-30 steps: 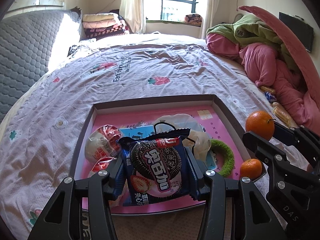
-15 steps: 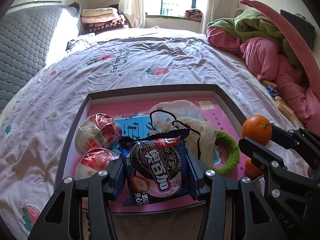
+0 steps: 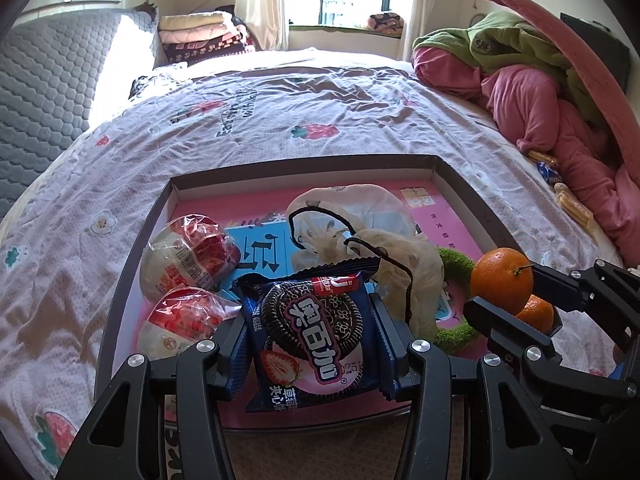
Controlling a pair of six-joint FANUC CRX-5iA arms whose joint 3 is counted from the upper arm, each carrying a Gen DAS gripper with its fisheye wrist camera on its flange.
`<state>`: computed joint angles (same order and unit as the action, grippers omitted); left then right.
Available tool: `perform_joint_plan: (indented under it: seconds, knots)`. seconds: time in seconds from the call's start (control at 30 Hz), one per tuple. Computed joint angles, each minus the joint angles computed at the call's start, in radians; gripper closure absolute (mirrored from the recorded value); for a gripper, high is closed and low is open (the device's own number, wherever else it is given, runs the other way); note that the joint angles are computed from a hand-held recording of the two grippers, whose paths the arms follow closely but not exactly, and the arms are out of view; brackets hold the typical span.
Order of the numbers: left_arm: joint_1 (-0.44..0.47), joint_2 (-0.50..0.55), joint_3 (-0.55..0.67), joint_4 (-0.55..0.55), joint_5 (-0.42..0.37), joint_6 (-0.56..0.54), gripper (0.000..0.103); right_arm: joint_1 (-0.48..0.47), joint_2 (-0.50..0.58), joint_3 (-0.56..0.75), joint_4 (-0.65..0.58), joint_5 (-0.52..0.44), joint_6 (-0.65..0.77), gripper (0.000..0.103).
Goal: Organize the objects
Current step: 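Lower the cookie pack into the box while the right tool lowers the tangerine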
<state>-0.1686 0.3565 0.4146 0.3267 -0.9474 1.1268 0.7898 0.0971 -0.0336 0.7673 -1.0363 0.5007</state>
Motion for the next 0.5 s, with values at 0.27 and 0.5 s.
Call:
perform_joint_plan:
  seconds: [0.27, 0.5]
  knots:
    - [-0.005, -0.005, -0.006, -0.024, 0.015, -0.004, 0.05, -0.007, 0.029, 0.028, -0.027, -0.012, 0.035, 0.066]
    - [-0.009, -0.004, 0.0, -0.046, 0.017, -0.002, 0.05, -0.013, 0.049, 0.048, -0.052, -0.039, 0.06, 0.065]
